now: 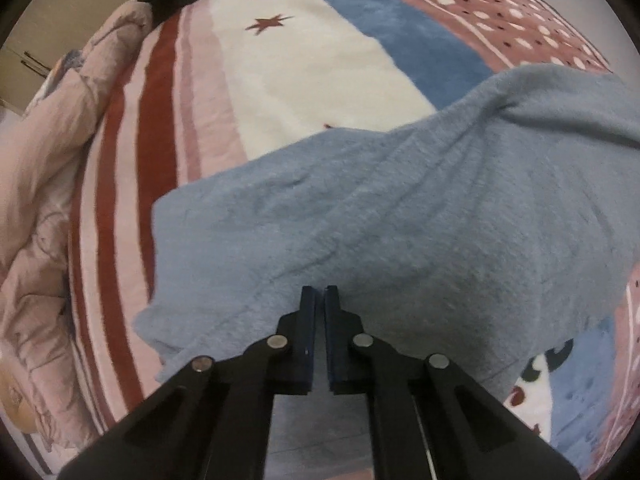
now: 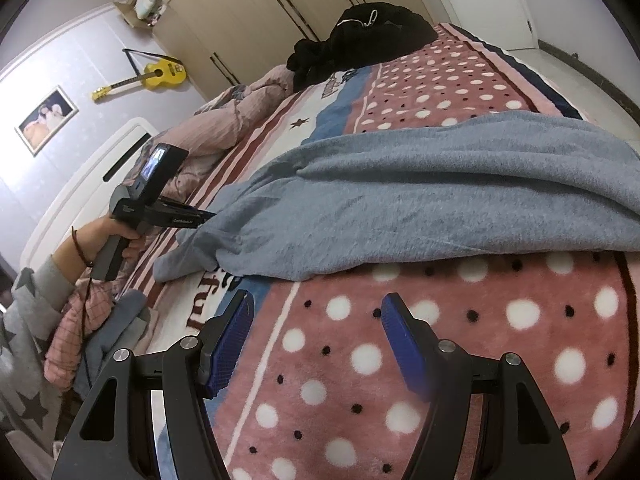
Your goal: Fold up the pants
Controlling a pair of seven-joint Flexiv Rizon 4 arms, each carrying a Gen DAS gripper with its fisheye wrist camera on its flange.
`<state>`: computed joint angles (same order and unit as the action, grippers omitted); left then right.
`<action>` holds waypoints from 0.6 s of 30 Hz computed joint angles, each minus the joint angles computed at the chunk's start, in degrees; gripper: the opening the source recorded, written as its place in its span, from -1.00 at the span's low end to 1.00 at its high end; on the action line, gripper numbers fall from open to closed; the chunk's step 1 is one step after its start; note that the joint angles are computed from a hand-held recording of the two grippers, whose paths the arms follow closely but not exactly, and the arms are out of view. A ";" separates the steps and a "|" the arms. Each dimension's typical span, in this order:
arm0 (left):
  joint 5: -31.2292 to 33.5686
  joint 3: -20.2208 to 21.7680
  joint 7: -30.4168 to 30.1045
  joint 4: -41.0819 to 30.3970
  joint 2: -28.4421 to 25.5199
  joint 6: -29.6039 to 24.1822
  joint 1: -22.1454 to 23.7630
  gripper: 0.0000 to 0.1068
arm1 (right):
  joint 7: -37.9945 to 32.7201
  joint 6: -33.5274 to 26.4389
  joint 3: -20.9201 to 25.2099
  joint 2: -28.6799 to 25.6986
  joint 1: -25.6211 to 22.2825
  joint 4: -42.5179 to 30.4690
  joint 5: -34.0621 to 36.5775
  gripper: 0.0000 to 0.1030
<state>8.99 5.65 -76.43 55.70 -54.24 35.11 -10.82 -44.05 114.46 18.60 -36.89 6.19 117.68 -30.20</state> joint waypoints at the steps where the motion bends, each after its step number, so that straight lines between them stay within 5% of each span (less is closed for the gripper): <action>1: 0.67 0.72 -0.64 -0.05 0.08 0.08 -0.32 -0.93 | 0.01 0.01 -0.05 0.02 0.05 0.01 0.01 0.23; 3: 1.96 2.31 -2.72 -1.93 -0.70 -1.32 -0.77 -0.49 | -0.10 0.20 -0.39 0.11 0.44 0.09 0.31 0.23; 4: 2.52 2.64 -3.72 -1.21 -0.23 -0.53 -0.69 0.19 | -0.18 0.28 -0.48 0.10 0.53 0.12 0.35 0.23; 5: 2.85 2.67 -4.41 -0.76 0.06 0.44 -0.45 0.56 | -0.29 0.45 -0.62 0.08 0.68 0.19 0.46 0.23; 13: -0.70 -0.12 -1.73 0.10 0.73 -2.47 4.35 0.55 | 0.68 0.42 0.46 -1.02 -0.67 -0.23 -1.24 0.23; 18: -3.78 -1.53 0.99 0.64 0.86 -4.99 5.71 0.14 | 1.03 -0.10 0.83 -1.32 -1.15 -0.56 -2.02 0.23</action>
